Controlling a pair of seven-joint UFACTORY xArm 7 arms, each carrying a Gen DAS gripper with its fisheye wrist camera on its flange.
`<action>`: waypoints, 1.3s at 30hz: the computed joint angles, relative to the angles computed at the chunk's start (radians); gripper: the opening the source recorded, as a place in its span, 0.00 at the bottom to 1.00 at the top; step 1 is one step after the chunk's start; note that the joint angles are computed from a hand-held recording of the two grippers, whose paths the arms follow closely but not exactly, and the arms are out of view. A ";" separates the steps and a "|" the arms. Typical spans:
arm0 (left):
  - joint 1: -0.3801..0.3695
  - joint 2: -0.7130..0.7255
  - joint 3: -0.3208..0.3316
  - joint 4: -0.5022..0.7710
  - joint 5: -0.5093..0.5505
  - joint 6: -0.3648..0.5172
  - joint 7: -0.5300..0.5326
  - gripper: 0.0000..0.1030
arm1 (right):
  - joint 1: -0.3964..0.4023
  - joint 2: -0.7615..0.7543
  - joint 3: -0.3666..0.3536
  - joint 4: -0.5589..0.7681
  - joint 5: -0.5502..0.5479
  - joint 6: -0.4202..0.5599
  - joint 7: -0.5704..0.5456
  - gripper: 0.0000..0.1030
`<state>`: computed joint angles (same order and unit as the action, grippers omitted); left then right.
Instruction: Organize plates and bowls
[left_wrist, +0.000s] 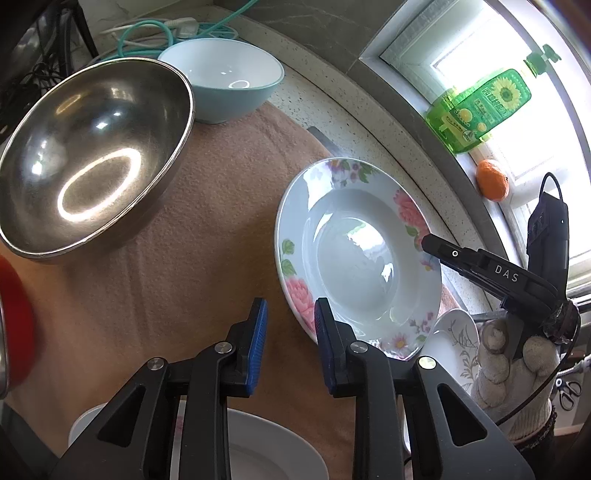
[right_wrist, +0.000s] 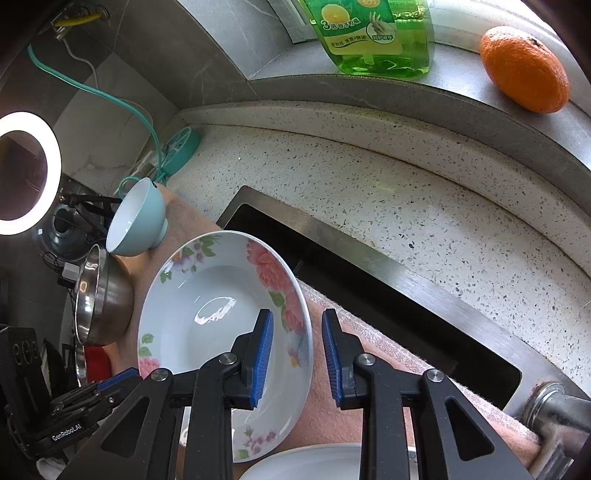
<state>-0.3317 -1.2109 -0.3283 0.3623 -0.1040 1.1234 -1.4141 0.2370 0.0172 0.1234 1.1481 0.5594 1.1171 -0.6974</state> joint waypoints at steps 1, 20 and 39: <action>0.001 0.004 0.002 0.000 0.001 -0.004 0.002 0.23 | 0.001 0.002 0.001 0.001 -0.001 0.001 0.002 0.22; 0.008 0.036 0.030 -0.023 -0.004 -0.064 0.024 0.15 | 0.008 0.034 0.013 0.023 -0.025 0.005 0.028 0.14; 0.007 0.033 0.036 -0.026 -0.003 -0.065 0.042 0.14 | 0.031 -0.002 0.018 -0.015 -0.077 -0.054 0.026 0.14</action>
<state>-0.3244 -1.1784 -0.2926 0.3360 -0.1071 1.0582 -1.3719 0.2684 0.0148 0.1415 1.1329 0.4826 1.0636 -0.6711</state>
